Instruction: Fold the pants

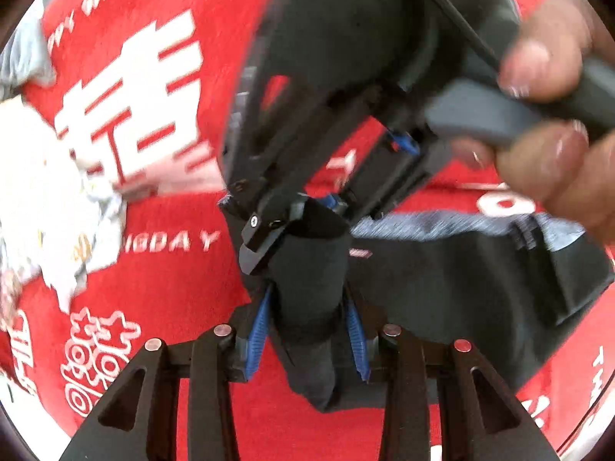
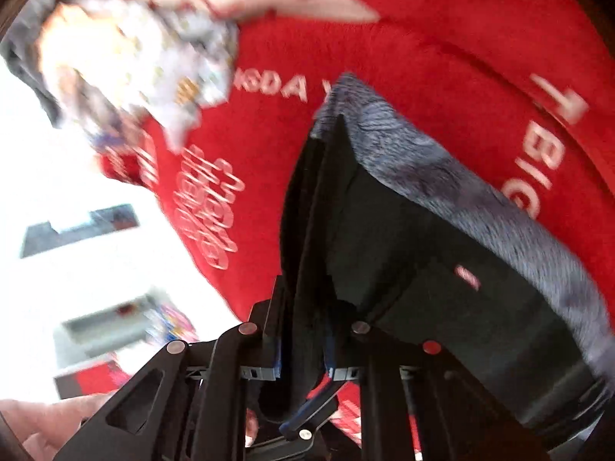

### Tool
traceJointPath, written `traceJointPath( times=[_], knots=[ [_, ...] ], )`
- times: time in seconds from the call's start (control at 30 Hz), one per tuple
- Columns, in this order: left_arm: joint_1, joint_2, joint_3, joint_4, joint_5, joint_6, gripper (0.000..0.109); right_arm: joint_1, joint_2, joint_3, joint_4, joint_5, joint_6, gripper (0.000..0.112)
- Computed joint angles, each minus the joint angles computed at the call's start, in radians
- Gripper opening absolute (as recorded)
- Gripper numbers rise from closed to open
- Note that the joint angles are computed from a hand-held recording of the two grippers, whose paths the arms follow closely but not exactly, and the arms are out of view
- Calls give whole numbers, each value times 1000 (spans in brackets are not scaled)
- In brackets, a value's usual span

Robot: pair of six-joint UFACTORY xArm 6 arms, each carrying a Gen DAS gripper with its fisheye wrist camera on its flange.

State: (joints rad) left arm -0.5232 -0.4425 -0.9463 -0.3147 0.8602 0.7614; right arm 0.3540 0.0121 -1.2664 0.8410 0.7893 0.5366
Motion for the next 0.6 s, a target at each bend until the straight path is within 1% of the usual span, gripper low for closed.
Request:
traceJointPath(
  times=[0.03,0.13,0.17,0.2,0.27,0.3,0.33,0.37,0.4,0.47,0.5,0.53,0.57,0.6],
  knots=[
    [-16,-16,1,-1,-3,-4,37,4,-45,50,22,-49,-11,17],
    [-78,-63,-12,-4,-6,-27,37,39,-244,240,49,-209,8,17],
    [-110,-83,-14,5,-8,-43,38,59,-328,315,48,-277,28,17],
    [-135,-87,-24,18,-9,-62,38,63,-384,361,42,-306,41,17],
    [-197,-107,-39,45,-2,-104,38,92,-525,474,-26,-386,125,17],
    [-245,-123,-46,59,5,-137,43,103,-590,527,-76,-416,180,17],
    [-272,-134,-50,56,15,-152,45,115,-664,583,-142,-441,253,17],
    [-322,-146,-54,77,17,-194,46,124,-746,639,-230,-452,346,17],
    [-371,-153,-59,102,22,-237,46,124,-842,698,-330,-443,448,17],
    [-457,-166,-64,137,34,-318,46,93,-1036,788,-462,-358,587,17],
    [-524,-165,-69,158,39,-371,46,80,-1117,831,-509,-325,635,17],
    [-578,-170,-62,182,35,-410,46,77,-1221,873,-575,-273,702,17],
    [-612,-173,-55,199,31,-433,46,79,-1326,907,-649,-203,788,18],
    [-666,-170,-50,227,24,-467,46,74,-1430,940,-693,-129,846,18]
  ],
)
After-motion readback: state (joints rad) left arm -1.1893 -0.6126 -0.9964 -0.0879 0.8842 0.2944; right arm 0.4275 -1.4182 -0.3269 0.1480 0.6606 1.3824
